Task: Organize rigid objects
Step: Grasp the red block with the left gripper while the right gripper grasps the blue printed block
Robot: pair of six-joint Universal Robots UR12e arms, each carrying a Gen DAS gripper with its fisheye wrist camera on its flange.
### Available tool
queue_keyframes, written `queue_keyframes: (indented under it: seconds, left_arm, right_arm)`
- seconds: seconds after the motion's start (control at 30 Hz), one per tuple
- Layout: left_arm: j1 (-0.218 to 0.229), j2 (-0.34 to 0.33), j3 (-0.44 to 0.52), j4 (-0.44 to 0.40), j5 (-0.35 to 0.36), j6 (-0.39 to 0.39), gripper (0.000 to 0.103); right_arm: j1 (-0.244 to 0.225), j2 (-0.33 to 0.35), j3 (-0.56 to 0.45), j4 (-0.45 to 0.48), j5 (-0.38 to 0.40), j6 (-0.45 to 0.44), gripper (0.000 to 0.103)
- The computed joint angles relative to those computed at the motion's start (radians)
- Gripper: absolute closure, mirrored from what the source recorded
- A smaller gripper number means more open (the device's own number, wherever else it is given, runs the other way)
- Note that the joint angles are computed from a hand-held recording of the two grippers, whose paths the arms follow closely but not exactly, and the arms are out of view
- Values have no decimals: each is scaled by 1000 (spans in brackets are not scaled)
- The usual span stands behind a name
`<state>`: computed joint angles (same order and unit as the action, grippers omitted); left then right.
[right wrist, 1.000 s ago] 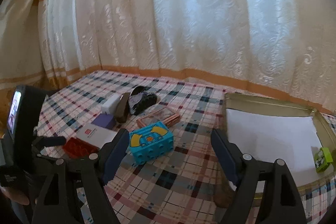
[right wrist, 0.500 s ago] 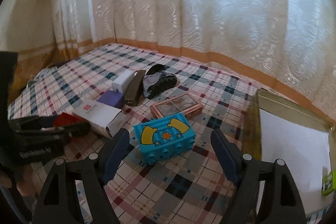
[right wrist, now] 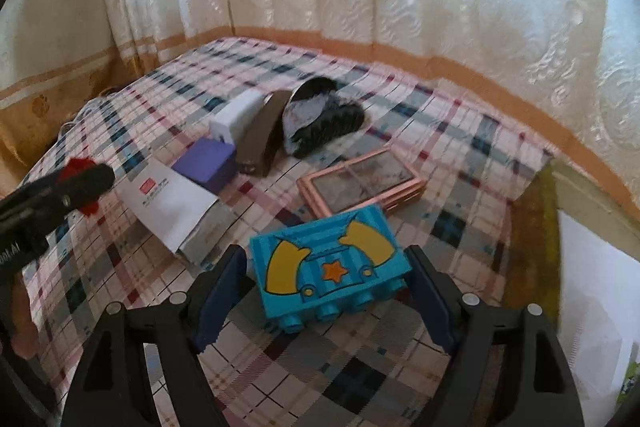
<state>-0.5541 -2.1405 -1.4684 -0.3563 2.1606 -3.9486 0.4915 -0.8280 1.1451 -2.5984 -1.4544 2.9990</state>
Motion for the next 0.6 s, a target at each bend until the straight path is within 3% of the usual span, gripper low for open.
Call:
queue_keyframes:
  seconds: [0.1, 0.17, 0.33, 0.5, 0.6]
  left_arm:
    - [3, 1, -4, 16, -14, 3, 39]
    - [4, 0, -3, 13, -17, 1, 39]
    - [6, 2, -8, 17, -25, -24, 38]
    - [3, 0, -11, 44, -21, -12, 39]
    - [0, -3, -12, 75, -13, 5, 39]
  right_arm:
    - [-1, 8, -20, 53, 1, 8, 22]
    - [-4, 4, -11, 40, 21, 9, 30]
    - [-9, -5, 8, 22, 45, 28, 30]
    - [-27, -38, 81, -97, 112, 104, 30]
    - [-20, -59, 123, -179, 69, 105, 30]
